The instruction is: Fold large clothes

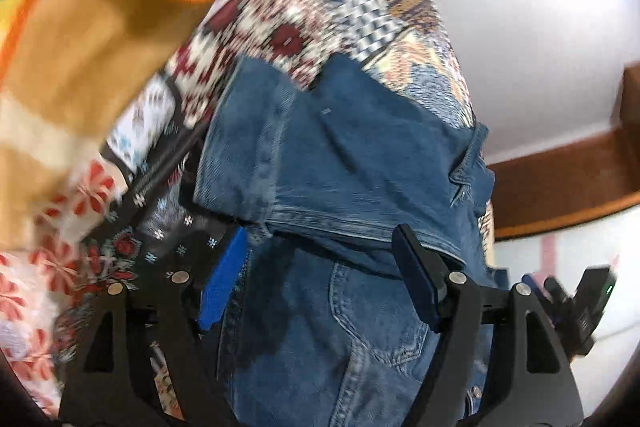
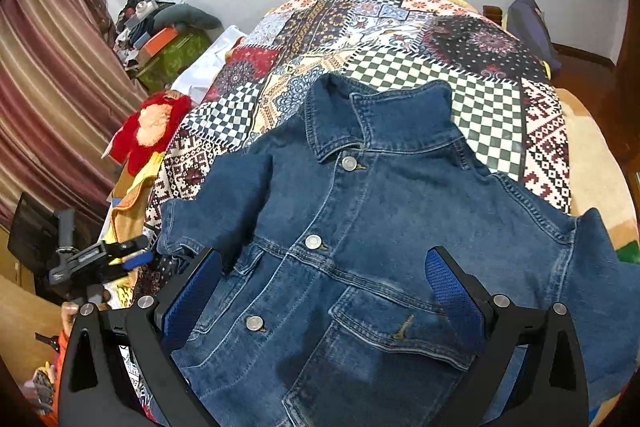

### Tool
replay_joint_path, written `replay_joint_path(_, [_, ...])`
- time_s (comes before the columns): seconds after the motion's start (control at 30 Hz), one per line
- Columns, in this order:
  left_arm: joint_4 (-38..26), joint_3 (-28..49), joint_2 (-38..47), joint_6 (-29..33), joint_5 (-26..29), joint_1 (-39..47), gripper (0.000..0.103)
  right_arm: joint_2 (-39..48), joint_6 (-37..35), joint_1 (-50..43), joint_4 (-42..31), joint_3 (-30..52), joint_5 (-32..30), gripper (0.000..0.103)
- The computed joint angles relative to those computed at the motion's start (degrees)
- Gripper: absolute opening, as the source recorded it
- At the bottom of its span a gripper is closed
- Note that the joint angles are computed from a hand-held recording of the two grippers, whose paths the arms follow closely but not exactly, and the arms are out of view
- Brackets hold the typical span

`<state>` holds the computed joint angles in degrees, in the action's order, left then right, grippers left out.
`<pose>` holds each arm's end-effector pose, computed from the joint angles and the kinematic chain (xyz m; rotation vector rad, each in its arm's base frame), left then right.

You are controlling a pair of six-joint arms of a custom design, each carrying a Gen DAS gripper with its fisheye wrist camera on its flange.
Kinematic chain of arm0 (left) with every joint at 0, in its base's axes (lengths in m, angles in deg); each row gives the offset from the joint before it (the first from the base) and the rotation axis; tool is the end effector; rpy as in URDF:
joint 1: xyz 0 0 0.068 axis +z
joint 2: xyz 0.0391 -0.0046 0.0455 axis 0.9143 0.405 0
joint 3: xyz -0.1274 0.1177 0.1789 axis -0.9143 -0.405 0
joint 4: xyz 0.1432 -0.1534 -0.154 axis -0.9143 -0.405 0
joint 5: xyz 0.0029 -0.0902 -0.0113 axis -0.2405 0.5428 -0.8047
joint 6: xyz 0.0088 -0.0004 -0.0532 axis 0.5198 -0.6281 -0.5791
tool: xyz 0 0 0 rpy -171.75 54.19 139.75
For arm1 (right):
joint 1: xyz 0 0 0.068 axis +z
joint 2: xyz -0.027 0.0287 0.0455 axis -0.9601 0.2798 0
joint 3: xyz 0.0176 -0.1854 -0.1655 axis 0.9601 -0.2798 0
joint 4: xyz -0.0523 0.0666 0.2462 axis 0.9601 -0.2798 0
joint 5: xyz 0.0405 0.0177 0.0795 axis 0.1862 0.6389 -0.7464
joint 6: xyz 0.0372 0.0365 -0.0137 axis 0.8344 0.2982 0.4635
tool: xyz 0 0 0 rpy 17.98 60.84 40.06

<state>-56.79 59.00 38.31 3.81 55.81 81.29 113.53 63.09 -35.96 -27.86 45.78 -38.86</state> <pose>0.2728 0.0488 0.1831 -0.4496 2.6029 -1.0257 0.1988 0.1489 0.2975 0.1054 2.5468 0.4021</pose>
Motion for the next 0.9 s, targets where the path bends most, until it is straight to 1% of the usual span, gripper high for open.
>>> replay_joint_path(0.07, [3.04, -0.41, 3.85, -2.11, 1.67, 0.26, 0.073, 0.67, 0.02, -0.16, 0.24, 0.11, -0.11, 0.102])
replay_joint_path(0.23, [9.24, 0.50, 9.96, -7.45, 1.33, -0.50, 0.073, 1.55, 0.25, -0.91, 0.60, 0.00, -0.38, 0.102])
replay_joint_path(0.3, [11.54, 0.71, 9.46, -9.73, -0.51, -1.30, 0.064, 1.53, 0.10, -1.58, 0.68, -0.35, -0.79, 0.102])
replay_joint_path(0.33, [11.24, 1.63, 9.04, -9.05, -3.55, -2.49, 0.056, 1.42, 0.18, -1.82, 0.67, -0.63, -0.91, 0.102])
replay_joint_path(0.37, [10.80, 2.30, 8.52, -7.72, -6.81, -3.44, 0.043, 1.11, 0.26, -2.15, 0.72, -1.09, -1.13, 0.102])
replay_joint_path(0.4, [10.04, 2.99, 7.32, -5.90, -11.83, -5.12, 0.034, 0.86, 0.44, -2.53, 0.69, -1.43, -1.42, 0.102])
replay_joint_path(0.43, [8.83, 4.03, 5.77, -4.03, -18.53, -7.84, 0.023, 0.56, 0.60, -2.70, 0.65, -1.75, -1.59, 0.102])
replay_joint_path(0.47, [8.56, 4.46, 4.19, -3.25, -22.58, -9.90, 0.022, 0.07, 0.84, -2.79, 0.51, -2.05, -1.78, 0.102])
replay_joint_path(0.5, [8.82, 4.92, 2.77, -2.32, -25.19, -11.14, 0.021, -0.37, 0.71, -3.01, 0.44, -2.26, -1.95, 0.102])
replay_joint_path(0.57, [7.91, 6.55, -0.98, -1.01, -29.73, -14.51, 0.020, -1.49, 0.23, -3.05, -0.06, -2.53, -1.57, 0.102])
replay_joint_path(0.6, [7.53, 7.36, -2.55, -0.62, -30.91, -15.81, 0.020, -2.03, -0.10, -3.09, -0.44, -2.56, -1.25, 0.102])
replay_joint_path(0.67, [6.69, 9.49, -5.72, -0.17, -31.58, -18.02, 0.020, -3.06, -0.60, -3.32, -1.07, -2.60, -0.82, 0.102])
replay_joint_path(0.7, [5.88, 12.00, -7.34, -0.23, -32.27, -20.21, 0.020, -3.69, -0.77, -3.49, -1.32, -2.71, -0.70, 0.102])
replay_joint_path(0.77, [4.84, 16.47, -7.82, -0.03, -33.38, -22.85, 0.019, -5.51, -0.92, -4.13, -1.56, -3.31, -0.82, 0.102])
replay_joint_path(0.83, [4.34, 21.26, -8.56, -0.71, -34.75, -27.34, 0.019, -7.67, -1.00, -4.94, -1.77, -4.00, -1.12, 0.102])
replay_joint_path(0.9, [3.23, 26.85, -7.62, -1.42, -34.07, -31.50, 0.019, -10.22, -1.26, -5.85, -2.39, -4.59, -1.18, 0.102])
